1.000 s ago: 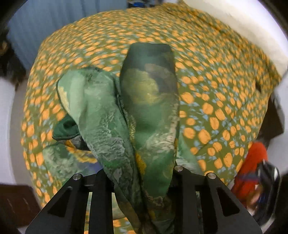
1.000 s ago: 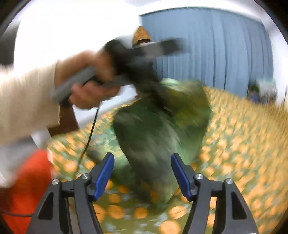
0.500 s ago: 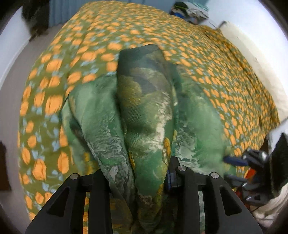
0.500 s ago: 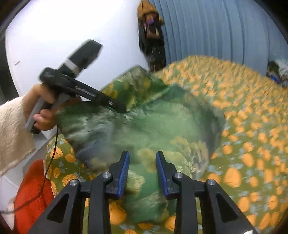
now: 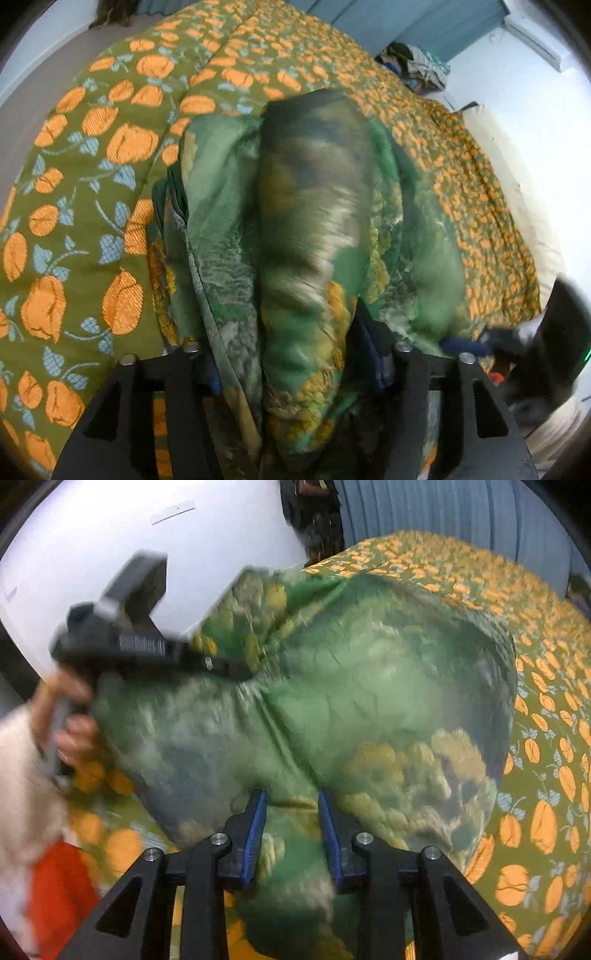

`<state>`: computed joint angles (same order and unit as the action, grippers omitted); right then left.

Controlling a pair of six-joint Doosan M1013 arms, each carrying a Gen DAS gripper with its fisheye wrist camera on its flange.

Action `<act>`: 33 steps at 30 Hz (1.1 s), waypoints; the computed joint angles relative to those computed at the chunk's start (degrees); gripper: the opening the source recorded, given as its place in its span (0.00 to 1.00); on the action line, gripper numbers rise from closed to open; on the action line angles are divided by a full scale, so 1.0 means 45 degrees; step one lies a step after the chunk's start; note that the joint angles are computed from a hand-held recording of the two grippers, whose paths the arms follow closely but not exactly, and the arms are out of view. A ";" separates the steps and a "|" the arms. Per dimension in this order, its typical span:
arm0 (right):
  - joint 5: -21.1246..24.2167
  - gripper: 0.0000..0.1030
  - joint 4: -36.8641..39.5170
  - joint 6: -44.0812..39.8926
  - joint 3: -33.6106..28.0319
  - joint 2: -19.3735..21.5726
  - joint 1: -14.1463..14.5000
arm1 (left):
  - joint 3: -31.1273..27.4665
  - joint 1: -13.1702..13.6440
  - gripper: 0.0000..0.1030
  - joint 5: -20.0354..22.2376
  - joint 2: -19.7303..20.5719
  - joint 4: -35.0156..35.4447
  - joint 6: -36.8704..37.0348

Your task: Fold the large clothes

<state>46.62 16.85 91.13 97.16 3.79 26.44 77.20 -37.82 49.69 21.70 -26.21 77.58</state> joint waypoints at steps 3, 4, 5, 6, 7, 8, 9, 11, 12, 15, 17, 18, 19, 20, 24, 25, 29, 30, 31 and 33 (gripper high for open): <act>0.0037 0.30 0.0645 -0.0121 -0.1181 0.0542 -0.0327 | 0.0125 0.0093 0.63 -0.0106 -0.0175 -0.0217 0.0115; 0.0175 0.30 0.0887 -0.0178 -0.1702 0.0947 -0.0409 | 0.0167 0.0095 0.63 -0.0087 -0.0240 -0.0119 0.0066; 0.0268 0.30 0.0928 -0.0192 -0.2139 0.1307 -0.0396 | 0.0205 0.0091 0.63 -0.0060 -0.0288 0.0003 -0.0017; 0.0314 0.30 0.0903 -0.0257 -0.2651 0.1759 -0.0365 | 0.0303 0.0110 0.63 -0.0067 -0.0368 0.0073 -0.0055; 0.0370 0.31 0.1071 -0.0448 -0.2984 0.2086 -0.0378 | 0.0401 0.0101 0.63 -0.0139 -0.0446 0.0141 -0.0118; 0.0519 0.31 0.1576 -0.0777 -0.3360 0.2526 -0.0358 | 0.0490 0.0101 0.63 -0.0206 -0.0497 0.0187 -0.0146; 0.0872 0.31 0.1956 -0.0910 -0.3760 0.3017 -0.0316 | 0.0534 0.0052 0.63 -0.0231 -0.0514 0.0419 -0.0326; 0.1294 0.32 0.1908 -0.0435 -0.4163 0.3668 -0.0177 | 0.0598 -0.0008 0.62 -0.0101 -0.0479 0.1141 -0.0812; 0.1609 0.32 0.1680 0.0028 -0.4334 0.4013 -0.0092 | 0.0555 -0.0048 0.61 -0.0005 -0.0407 0.1517 -0.1096; 0.1790 0.29 0.1365 0.0491 -0.4332 0.4392 -0.0007 | 0.0745 0.0104 0.61 -0.0035 -0.0267 0.1181 -0.1167; 0.1690 0.28 0.1683 0.0394 -0.4222 0.4328 -0.0103 | 0.0919 0.0168 0.63 -0.0261 -0.0296 0.0716 -0.0919; 0.1651 0.28 0.1820 0.0266 -0.4153 0.4197 -0.0152 | 0.0953 0.0154 0.63 -0.0339 -0.0329 0.0661 -0.0817; 0.1645 0.28 0.1913 0.0170 -0.4054 0.3976 -0.0190 | 0.0949 0.0111 0.63 -0.0364 -0.0366 0.0812 -0.0803; 0.1648 0.30 0.2146 -0.0088 -0.3895 0.3761 -0.0290 | 0.0986 0.0067 0.63 -0.0391 -0.0429 0.0947 -0.0817; 0.1385 0.30 0.2637 -0.1552 -0.2493 0.2120 -0.0701 | 0.1153 0.0073 0.63 -0.0596 -0.0527 0.0840 -0.0708; 0.1247 0.30 0.2127 -0.1559 -0.1864 0.1459 -0.0740 | 0.1209 0.0088 0.64 -0.0668 -0.0544 0.0752 -0.0687; 0.0983 0.30 0.0378 -0.0909 0.0042 -0.0430 -0.0753 | 0.1248 0.0074 0.65 -0.0759 -0.0541 0.0796 -0.0738; 0.0841 0.30 0.0005 -0.0666 0.0482 -0.0811 -0.0681 | 0.1254 0.0078 0.65 -0.0755 -0.0534 0.0785 -0.0731; 0.0651 0.30 -0.0381 -0.0314 0.0861 -0.1089 -0.0559 | 0.1260 0.0074 0.65 -0.0751 -0.0523 0.0818 -0.0727; 0.0565 0.30 -0.0761 0.0193 0.1235 -0.1166 -0.0409 | 0.1281 0.0025 0.66 -0.0746 -0.0511 0.0879 -0.0625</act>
